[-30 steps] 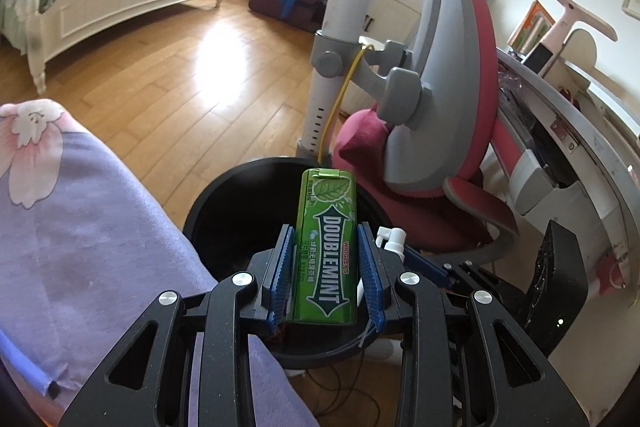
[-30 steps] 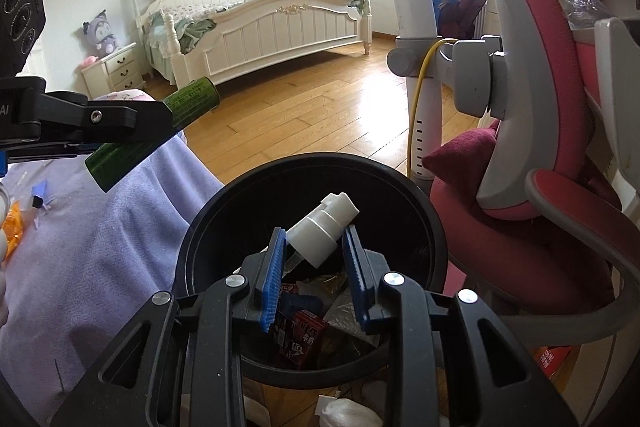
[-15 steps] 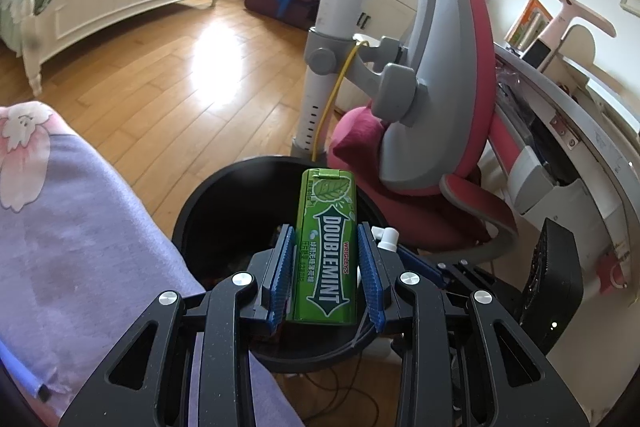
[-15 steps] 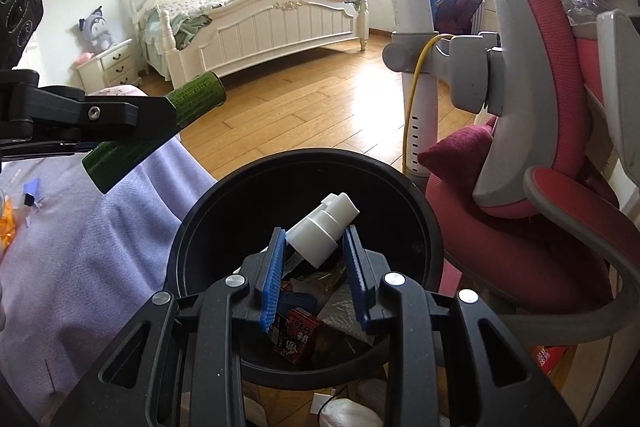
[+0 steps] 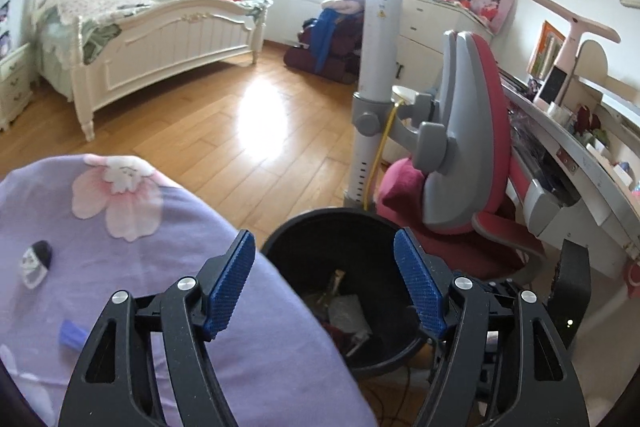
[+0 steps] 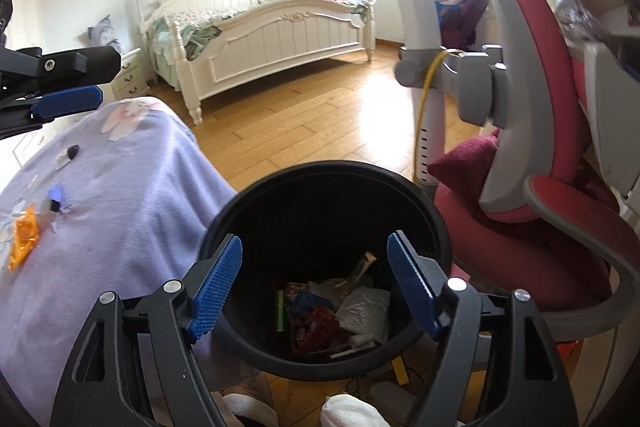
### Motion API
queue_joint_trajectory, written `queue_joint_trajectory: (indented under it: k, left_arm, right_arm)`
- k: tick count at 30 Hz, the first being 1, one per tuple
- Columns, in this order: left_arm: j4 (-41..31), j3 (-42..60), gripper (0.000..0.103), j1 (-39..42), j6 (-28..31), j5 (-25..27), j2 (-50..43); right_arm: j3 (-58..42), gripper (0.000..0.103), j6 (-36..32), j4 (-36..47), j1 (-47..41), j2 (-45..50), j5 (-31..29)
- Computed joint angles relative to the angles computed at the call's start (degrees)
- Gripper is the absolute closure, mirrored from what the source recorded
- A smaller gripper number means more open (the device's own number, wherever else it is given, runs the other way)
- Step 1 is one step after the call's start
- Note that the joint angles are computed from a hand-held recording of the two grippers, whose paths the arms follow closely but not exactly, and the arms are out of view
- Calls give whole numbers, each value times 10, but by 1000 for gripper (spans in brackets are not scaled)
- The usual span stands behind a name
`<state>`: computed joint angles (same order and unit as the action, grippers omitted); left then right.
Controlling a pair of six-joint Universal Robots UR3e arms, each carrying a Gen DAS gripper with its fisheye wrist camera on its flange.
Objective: Collect trash
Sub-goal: 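Carry both items over the black bin and open both grippers to drop them, then grasp the blue wrapper with the right gripper while the left grasps the eye-drop bottle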
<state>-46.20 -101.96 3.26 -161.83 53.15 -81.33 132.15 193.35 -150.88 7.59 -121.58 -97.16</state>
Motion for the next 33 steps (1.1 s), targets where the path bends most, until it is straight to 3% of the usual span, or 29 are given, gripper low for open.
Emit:
queue_joint_trajectory:
  k: [5,10,14,23,31,33]
  left_arm:
    - [-92,1,31,127,64,-27,51]
    - [-150,16,31,254,134,-42,55]
    - [-158,45,31,305,172,-22,8]
    - [-122,108,31,295,213,37,-124]
    - [-88,124,31,265,215,55,-172]
    - [-114,151,46,265,199,57,-193]
  right_arm:
    - [-77,28,10,-24,82,82,-30]
    - [-178,29,-11,-20,136,162,-5]
    - [-282,43,-31,10,179,243,23]
    - [-490,53,-77,118,219,407,72]
    - [-554,52,-94,162,219,461,116]
    - [-569,52,-96,174,221,472,118]
